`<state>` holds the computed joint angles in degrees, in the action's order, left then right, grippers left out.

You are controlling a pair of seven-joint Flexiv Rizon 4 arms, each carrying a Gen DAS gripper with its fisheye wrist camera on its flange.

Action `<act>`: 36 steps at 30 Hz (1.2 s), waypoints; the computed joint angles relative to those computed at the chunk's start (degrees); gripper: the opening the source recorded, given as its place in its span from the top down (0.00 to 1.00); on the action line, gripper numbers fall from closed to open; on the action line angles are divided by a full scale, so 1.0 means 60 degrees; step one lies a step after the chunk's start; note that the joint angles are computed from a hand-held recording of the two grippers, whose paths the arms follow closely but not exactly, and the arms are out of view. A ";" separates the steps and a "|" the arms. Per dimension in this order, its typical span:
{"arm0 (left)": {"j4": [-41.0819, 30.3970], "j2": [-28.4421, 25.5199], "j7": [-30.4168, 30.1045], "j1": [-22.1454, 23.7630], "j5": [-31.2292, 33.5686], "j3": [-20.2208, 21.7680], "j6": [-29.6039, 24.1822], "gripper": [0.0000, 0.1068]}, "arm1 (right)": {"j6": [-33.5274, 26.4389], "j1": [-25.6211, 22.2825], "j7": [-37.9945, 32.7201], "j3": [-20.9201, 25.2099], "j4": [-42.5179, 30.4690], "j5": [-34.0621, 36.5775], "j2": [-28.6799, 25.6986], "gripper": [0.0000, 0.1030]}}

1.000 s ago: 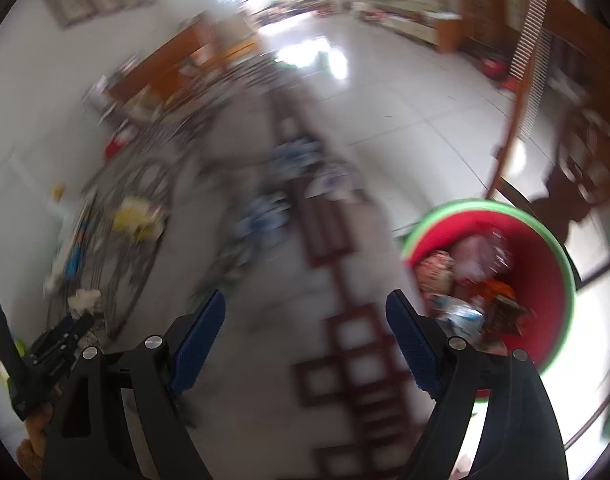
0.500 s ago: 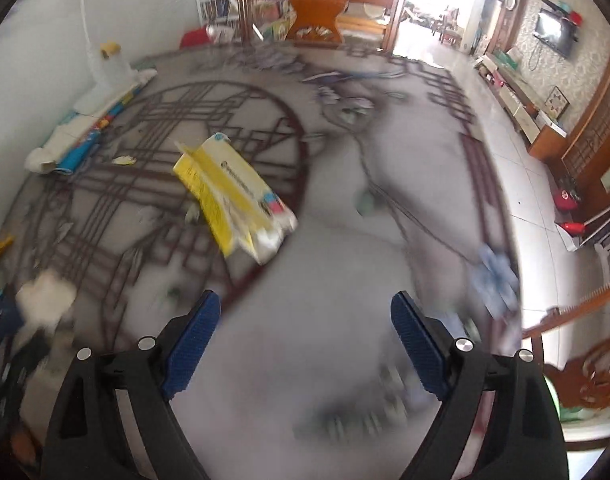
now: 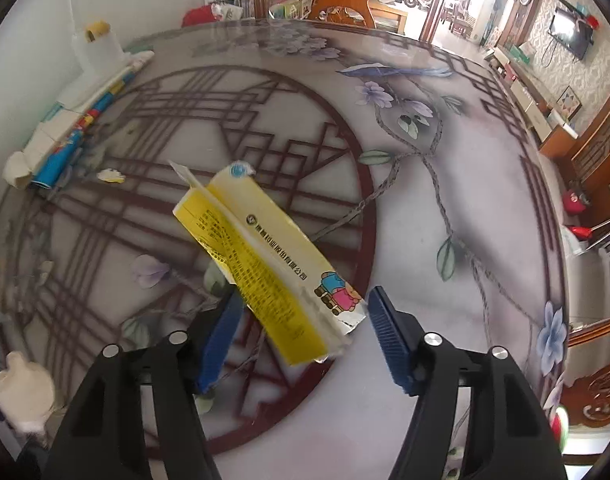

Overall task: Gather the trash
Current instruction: 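Grasp the yellow paper packet on the table with the right gripper, then carry the yellow packet and paper cup over the red bucket with both grippers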

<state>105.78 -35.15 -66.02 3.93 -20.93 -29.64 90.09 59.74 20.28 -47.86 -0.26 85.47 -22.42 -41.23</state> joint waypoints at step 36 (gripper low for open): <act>0.0032 -0.0020 0.0140 -0.0087 0.0024 -0.0094 -0.0018 0.47 | -0.0074 0.0068 0.0749 0.0041 0.0001 0.0086 -0.0078 0.53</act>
